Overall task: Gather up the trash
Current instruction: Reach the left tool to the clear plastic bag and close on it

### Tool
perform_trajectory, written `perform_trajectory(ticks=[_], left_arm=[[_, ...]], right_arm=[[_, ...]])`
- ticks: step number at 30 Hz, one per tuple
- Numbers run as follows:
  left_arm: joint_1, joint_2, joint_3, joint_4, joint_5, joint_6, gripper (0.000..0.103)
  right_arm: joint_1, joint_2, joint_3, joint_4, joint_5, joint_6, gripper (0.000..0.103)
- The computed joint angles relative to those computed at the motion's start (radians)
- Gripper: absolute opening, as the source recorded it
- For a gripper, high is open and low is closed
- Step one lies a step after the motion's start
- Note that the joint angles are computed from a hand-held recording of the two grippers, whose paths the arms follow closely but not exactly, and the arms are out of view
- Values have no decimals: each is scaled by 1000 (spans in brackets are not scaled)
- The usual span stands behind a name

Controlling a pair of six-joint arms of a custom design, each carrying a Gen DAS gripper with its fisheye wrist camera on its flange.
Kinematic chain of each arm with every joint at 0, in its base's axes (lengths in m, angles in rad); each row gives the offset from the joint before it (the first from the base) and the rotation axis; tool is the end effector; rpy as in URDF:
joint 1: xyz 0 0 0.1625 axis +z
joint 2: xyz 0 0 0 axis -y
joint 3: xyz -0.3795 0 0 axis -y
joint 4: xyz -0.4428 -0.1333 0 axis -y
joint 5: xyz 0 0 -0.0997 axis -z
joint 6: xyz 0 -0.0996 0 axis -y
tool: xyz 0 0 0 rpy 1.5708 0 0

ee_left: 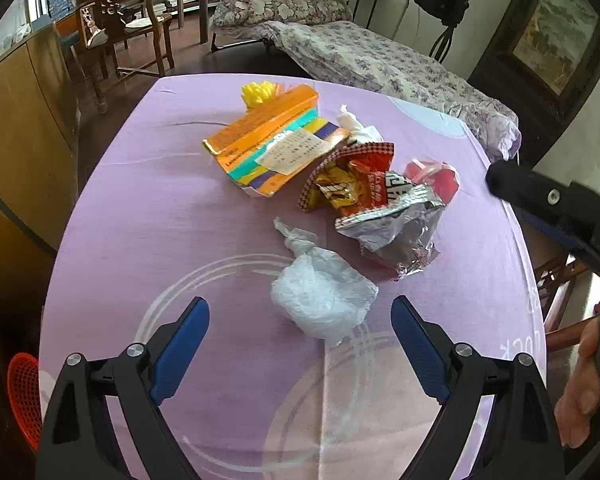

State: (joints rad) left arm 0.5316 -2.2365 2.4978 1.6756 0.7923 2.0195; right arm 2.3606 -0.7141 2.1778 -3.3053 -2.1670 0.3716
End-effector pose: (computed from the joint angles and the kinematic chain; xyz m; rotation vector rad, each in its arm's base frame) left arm 0.0385 -0.2132 0.3161 0.0822 2.3916 -0.6556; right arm 0.3756 -0.2634 -0.0820 0.4478 -2.6522 0.7591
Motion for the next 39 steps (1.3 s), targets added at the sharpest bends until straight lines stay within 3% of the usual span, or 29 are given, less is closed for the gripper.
perform_trajectory(ticks=[12, 17, 23, 31, 39], left_arm=[[60, 33, -7, -62, -12, 74, 90], [126, 99, -39, -160, -21, 173, 90], [159, 154, -55, -226, -33, 221, 88], [176, 199, -58, -264, -63, 238, 73], [190, 173, -74, -266, -58, 267, 36]], right_arm=[[-21, -23, 24, -17, 14, 31, 84], [-17, -15, 16, -8, 16, 23, 84], [-17, -12, 17, -15, 18, 25, 84], [-14, -13, 20, -21, 24, 17, 84], [-13, -15, 20, -16, 21, 16, 84]])
